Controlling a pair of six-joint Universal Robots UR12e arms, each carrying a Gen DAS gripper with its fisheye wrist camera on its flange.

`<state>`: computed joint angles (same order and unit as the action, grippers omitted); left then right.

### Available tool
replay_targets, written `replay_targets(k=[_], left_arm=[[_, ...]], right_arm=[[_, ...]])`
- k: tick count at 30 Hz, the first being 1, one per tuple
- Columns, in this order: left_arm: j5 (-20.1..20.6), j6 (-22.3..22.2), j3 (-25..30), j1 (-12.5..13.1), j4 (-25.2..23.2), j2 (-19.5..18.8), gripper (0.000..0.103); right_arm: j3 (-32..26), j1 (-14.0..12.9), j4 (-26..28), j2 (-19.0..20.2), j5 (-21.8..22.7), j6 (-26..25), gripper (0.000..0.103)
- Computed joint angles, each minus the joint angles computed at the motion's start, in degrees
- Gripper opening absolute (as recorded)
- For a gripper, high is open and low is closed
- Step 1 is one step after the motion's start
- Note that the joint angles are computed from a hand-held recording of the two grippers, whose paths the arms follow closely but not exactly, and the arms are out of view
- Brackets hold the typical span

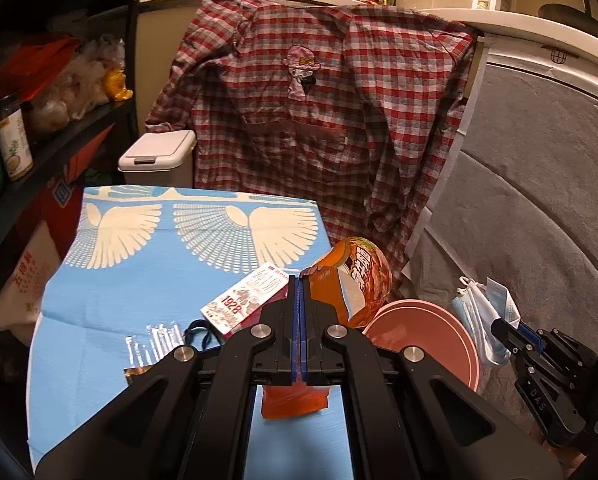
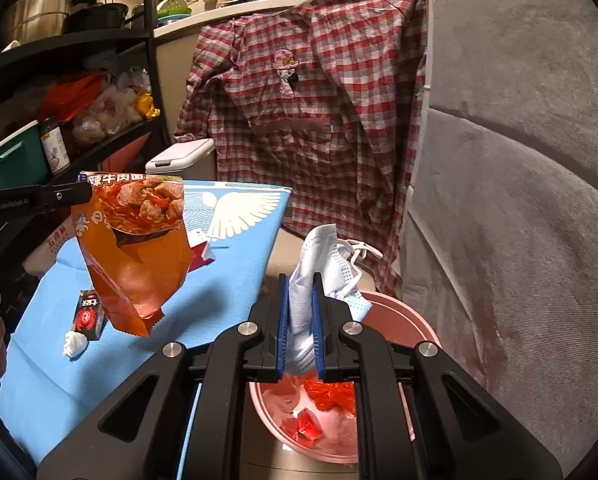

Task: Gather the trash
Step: 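Lift and carry the chip bag and mask with both tools over the pink bucket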

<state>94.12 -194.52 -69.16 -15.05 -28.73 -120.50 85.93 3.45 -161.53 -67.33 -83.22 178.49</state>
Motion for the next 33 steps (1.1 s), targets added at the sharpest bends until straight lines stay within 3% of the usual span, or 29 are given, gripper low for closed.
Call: replay_targets(k=[22, 33], left_arm=[[-3.7, 1.7, 3.4, -1.6, -0.4, -2.8, 0.0], [-7.5, 1.4, 5.3, -1.9, -0.9, -4.3, 0.0]], right_arm=[[0.7, -1.8, 0.2, -0.4, -0.6, 1.2, 0.011], [0.7, -2.3, 0.8, -0.4, -0.8, 2.0, 0.011]])
